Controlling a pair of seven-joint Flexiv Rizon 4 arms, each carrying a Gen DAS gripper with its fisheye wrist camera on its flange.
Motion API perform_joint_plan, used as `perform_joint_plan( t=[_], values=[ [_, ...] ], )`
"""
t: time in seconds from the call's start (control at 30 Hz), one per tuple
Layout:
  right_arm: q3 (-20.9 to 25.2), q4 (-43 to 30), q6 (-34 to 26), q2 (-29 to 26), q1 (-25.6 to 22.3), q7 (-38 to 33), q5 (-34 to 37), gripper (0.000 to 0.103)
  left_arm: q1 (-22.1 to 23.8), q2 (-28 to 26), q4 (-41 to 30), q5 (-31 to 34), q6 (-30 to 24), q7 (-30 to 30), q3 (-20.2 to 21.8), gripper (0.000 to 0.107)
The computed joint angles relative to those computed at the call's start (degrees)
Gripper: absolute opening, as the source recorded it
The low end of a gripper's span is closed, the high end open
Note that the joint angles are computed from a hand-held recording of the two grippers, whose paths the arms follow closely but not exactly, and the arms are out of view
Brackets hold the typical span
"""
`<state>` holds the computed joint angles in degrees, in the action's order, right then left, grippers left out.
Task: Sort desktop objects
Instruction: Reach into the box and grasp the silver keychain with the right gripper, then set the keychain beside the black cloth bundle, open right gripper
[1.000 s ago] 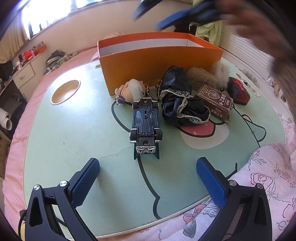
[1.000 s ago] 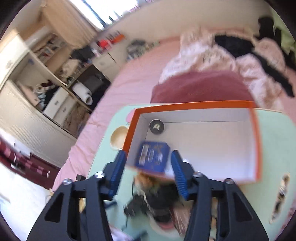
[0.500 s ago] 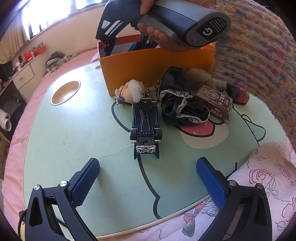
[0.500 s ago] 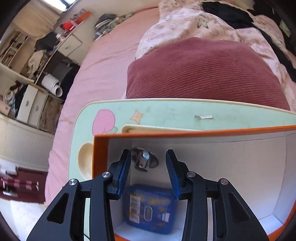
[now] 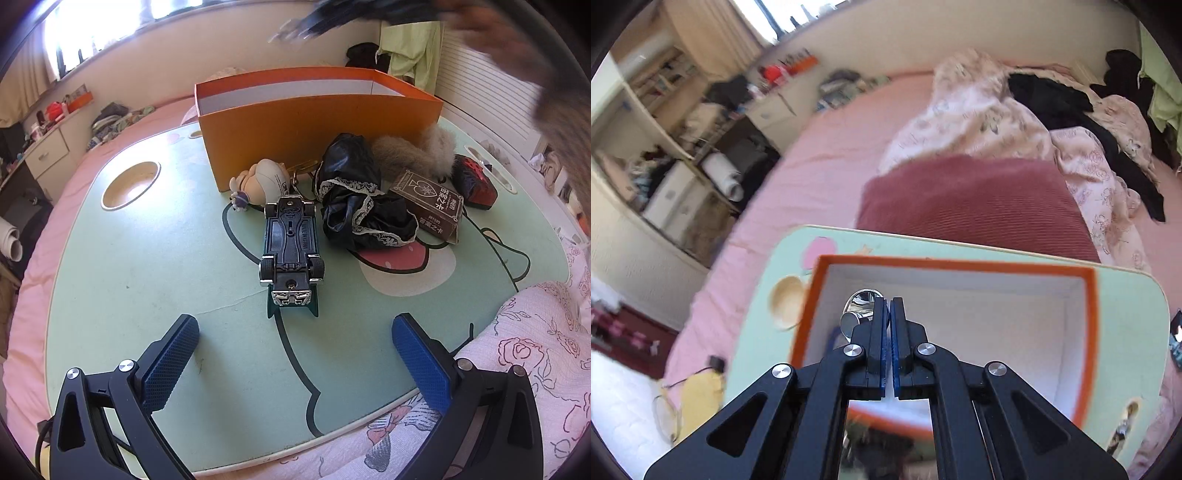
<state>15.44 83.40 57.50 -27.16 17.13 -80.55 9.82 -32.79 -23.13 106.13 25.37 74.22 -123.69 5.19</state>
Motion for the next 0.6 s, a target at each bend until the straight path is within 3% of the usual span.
perform_joint_plan(
  t=[0.2, 0.33, 0.47, 0.53, 0.6],
  values=[
    [2.02, 15.52, 5.91, 9.96, -2.06, -6.64, 3.51, 0.002, 0.08, -0.03, -0.04, 0.03, -0.03, 0.02, -0.07, 0.103],
    [-2.36, 22.2, 10.08, 10.26, 2.13, 0.12, -4.28, 0.002, 0.08, -0.06, -0.05, 0.02, 0.0, 0.02, -0.08, 0.103],
    [-0.76, 21.7, 13.94, 7.23, 0.73, 0.42, -2.74, 0.004, 0.12, -0.06, -0.02, 0.0, 0.06, 0.07, -0.07, 0.103],
    [-1.6, 23.01, 16.3, 7.42, 1.15, 3.66, -3.59, 0.025, 0.16, -0.08, -0.02, -0.02, 0.1, 0.12, -0.08, 0.103],
    [0.05, 25.06, 20.21, 8.38, -0.23, 4.02, -1.85, 0.036, 0.13, -0.1, -0.07, -0.05, 0.05, 0.12, -0.07, 0.103]
  ],
)
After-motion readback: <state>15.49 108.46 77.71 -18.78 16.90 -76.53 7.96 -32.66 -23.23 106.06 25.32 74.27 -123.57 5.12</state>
